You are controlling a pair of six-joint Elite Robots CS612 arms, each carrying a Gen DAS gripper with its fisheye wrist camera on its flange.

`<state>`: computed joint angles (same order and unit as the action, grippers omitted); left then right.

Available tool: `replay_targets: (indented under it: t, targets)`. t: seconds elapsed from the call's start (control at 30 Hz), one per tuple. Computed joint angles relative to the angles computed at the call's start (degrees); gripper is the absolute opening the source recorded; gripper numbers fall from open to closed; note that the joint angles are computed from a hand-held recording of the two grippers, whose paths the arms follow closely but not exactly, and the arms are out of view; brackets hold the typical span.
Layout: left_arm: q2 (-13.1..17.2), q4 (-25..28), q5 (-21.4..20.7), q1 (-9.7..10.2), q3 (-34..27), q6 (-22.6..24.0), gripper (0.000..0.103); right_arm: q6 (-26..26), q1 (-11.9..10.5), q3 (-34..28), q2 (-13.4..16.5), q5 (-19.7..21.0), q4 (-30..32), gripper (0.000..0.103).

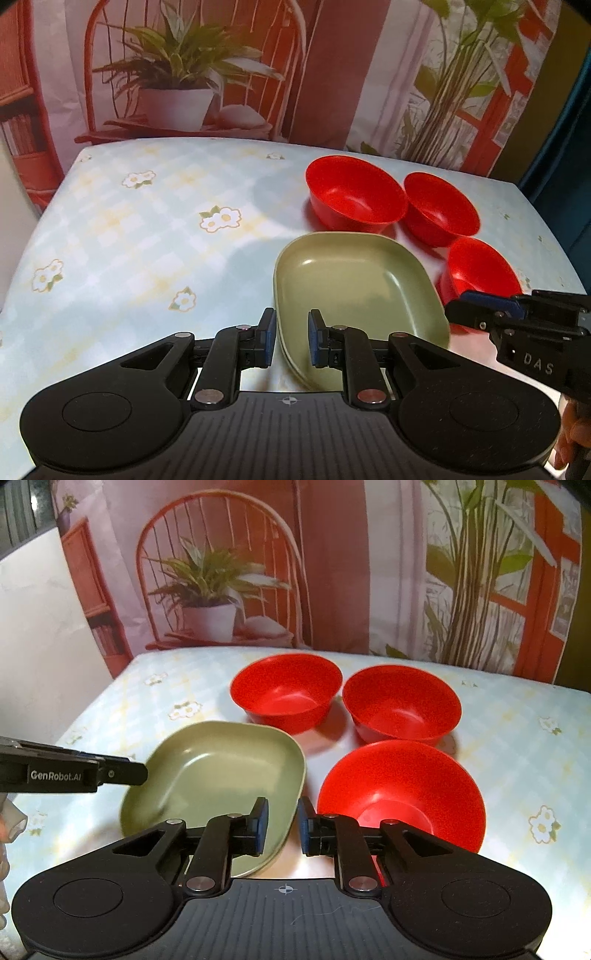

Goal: Organize plates and bowls
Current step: 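Move the right gripper to the orange plate rim and close it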

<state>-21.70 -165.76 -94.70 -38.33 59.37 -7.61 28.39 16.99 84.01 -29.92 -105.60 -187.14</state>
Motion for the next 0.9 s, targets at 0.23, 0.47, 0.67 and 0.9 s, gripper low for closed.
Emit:
replay_targets:
  t: [0.23, 0.47, 0.67, 0.9]
  targets:
    - [-3.51, -2.33, -1.65, -0.24, 7.16, -1.26, 0.019, -0.33, 0.73, 3.78, -1.72, 1.19, -2.15, 0.017]
    - [-5.41, -2.69, -3.97, -0.56, 12.12, -3.73, 0.019, 1.43, 1.07, 6.99, -2.84, 3.24, -2.17, 0.017]
    - [-5.85, -2.14, -4.88, -0.69, 13.81, -5.03, 0.019, 3.42, 1.24, 8.61, -3.23, 4.87, -1.97, 0.017]
    - [-5.87, -2.99, -5.51, -0.77, 14.85, -8.67, 0.019, 3.69, 1.55, 9.45, -3.48, 6.34, -1.0, 0.017]
